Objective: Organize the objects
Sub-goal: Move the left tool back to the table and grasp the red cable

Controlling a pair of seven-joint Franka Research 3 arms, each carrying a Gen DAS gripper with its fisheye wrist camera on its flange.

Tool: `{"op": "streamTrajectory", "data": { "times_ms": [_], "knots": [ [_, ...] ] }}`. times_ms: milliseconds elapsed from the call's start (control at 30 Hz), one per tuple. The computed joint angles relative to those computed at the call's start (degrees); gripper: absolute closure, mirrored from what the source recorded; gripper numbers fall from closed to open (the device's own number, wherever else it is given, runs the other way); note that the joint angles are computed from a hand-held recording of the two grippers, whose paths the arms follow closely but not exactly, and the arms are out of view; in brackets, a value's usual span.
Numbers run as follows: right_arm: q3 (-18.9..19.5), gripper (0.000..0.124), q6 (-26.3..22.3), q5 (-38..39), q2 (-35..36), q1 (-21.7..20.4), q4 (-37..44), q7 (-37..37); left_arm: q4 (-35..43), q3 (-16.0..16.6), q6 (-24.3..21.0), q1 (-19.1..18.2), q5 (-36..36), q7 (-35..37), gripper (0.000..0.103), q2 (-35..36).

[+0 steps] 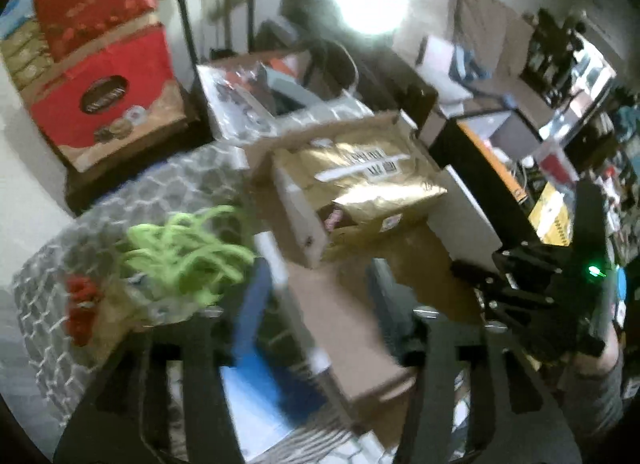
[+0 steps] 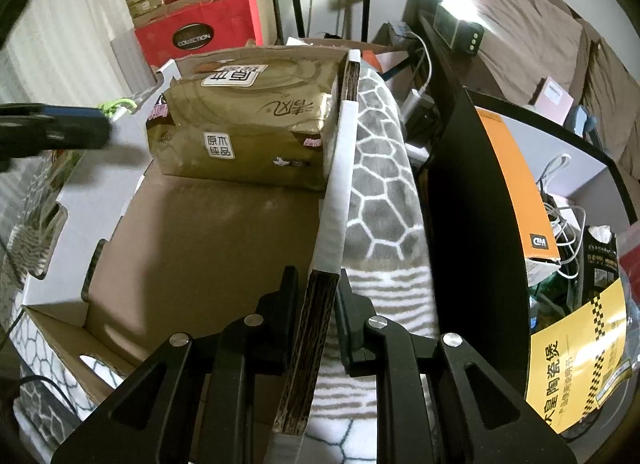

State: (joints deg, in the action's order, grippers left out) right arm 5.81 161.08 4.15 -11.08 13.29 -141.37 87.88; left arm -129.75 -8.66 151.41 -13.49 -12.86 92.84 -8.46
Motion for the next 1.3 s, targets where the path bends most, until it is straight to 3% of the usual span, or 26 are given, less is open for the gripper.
{"op": "streamTrajectory", "data": {
  "times_ms": [300,600,700,933,1067,1300],
  "knots": [
    [2.33,0.107,2.08,-8.96,-0.04,-2.1,-0.63,3.33,-9.36,5.72,0.51,2.91,-2.59,-1.17,0.043,-10.1],
    [1.12,0.107,5.57,-7.57,0.95,0.11,-1.01,-1.86,-16.51,10.83,0.89,6.67,-3.53,-3.0,0.042,-14.26],
    [0.76,0.107,5.27,-5.5,1.45,0.97,-0.55,-4.13,-17.35,11.26,1.3,7.92,-3.27,-4.05,0.042,-13.7],
    [1.34,0.107,3.54,-6.93,2.17,0.25,0.48,-1.8,-16.47,11.91,6.3,9.25,-3.7,-3.07,0.043,-9.03],
    [1.4,0.107,3.19,-7.47,2.02,0.25,0.52,-1.11,-14.32,12.97,7.41,8.16,-7.6,1.33,0.044,-5.84],
    [1.35,0.106,2.88,-7.39,1.74,0.34,0.35,-0.79,-11.89,10.77,7.07,8.72,-11.53,5.74,0.044,-3.79]
  ]
}}
